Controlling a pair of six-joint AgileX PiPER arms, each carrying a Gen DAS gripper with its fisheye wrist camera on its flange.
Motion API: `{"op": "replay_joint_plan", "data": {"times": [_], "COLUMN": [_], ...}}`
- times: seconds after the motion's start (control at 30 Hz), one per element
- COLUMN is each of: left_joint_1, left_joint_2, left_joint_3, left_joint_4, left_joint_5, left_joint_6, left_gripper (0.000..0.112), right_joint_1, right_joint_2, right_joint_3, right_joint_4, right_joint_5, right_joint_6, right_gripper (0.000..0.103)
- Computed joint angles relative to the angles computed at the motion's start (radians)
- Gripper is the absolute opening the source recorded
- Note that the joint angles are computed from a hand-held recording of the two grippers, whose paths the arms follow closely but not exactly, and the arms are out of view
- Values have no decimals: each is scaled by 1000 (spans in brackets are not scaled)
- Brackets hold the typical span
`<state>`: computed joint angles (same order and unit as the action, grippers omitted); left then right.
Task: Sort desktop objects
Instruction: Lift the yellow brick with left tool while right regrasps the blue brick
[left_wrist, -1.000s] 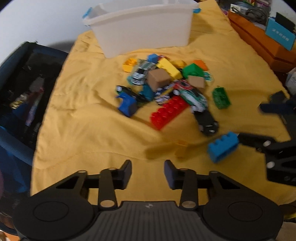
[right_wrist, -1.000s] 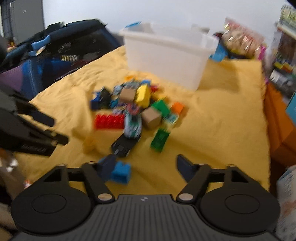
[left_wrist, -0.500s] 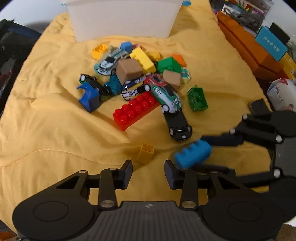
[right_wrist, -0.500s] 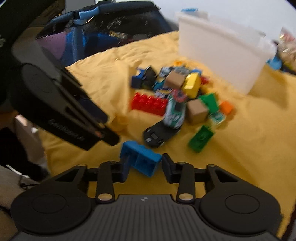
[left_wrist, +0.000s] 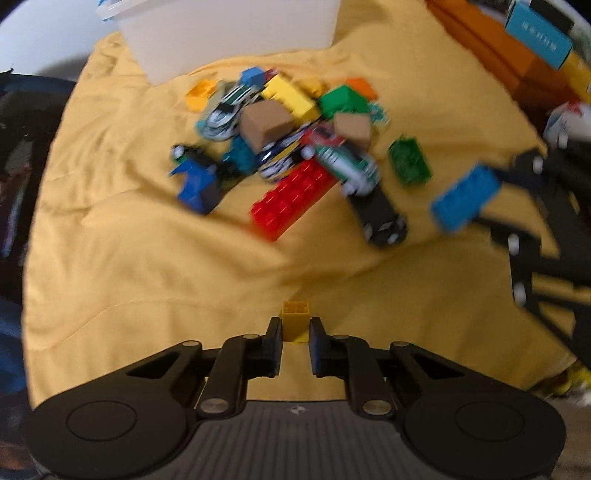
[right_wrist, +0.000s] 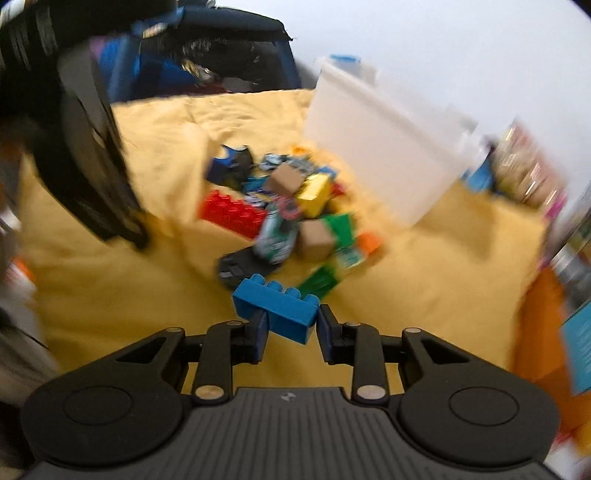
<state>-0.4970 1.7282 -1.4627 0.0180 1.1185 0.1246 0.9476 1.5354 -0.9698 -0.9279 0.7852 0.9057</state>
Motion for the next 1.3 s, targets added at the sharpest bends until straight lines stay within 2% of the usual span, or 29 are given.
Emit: {"op": "replay_joint_plan", "data": {"times": [0.03, 0.1, 0.17, 0.23, 0.37, 0.53, 0.63, 0.73, 0.83, 0.9, 1.0, 1.07, 1.17, 1.23, 1.3], "left_joint_1": [-4, -7, -5, 4, 7, 64, 102, 133, 159, 181, 226, 255, 282, 279, 285], "left_joint_2": [7, 33, 51, 59, 63, 68, 56, 52, 70, 21, -42, -64, -112, -135, -157], "left_joint_3": [-11, -28, -32, -46, -40, -43, -14, 14, -38, -15, 26, 59, 133, 175, 206], "left_joint_4": [23, 42, 32, -5, -39, -136, -204, -268, -303, -316, -329, -347, -362, -358, -364], "left_joint_5": [28, 65, 63, 49, 9, -27, -60, -104, -57, -34, -35, -37, -71, -97, -111], "left_joint_6": [0, 25, 38, 67, 114, 154, 186, 225, 213, 233, 262, 294, 333, 338, 363], "left_gripper": [17, 17, 18, 18, 18, 22, 25, 27, 28, 33, 40, 40, 40, 40, 40], "right_joint_1": [25, 57, 87, 108, 83, 78, 35, -10, -42, -51, -94, -151, -230, -249, -250], "right_joint_2": [36, 94, 119, 119, 61, 38, 9, -15, -23, -49, -64, -48, -57, -62, -65], "right_joint_3": [-13, -22, -30, -42, -62, -79, -76, -57, -68, -61, -34, -23, 27, 43, 39], "right_joint_4": [-47, -75, -61, -36, 157, 310, 462, 536, 586, 561, 507, 596, 777, 821, 785], "right_joint_5": [46, 83, 95, 104, 54, 3, -66, -152, -186, -199, -221, -241, -345, -391, -405], "right_joint_6": [12, -29, -67, -95, -204, -306, -386, -361, -324, -233, -42, -2, -43, -29, 36], "right_gripper": [31, 31, 32, 36, 41, 41, 41, 42, 42, 49, 51, 49, 46, 46, 44]}}
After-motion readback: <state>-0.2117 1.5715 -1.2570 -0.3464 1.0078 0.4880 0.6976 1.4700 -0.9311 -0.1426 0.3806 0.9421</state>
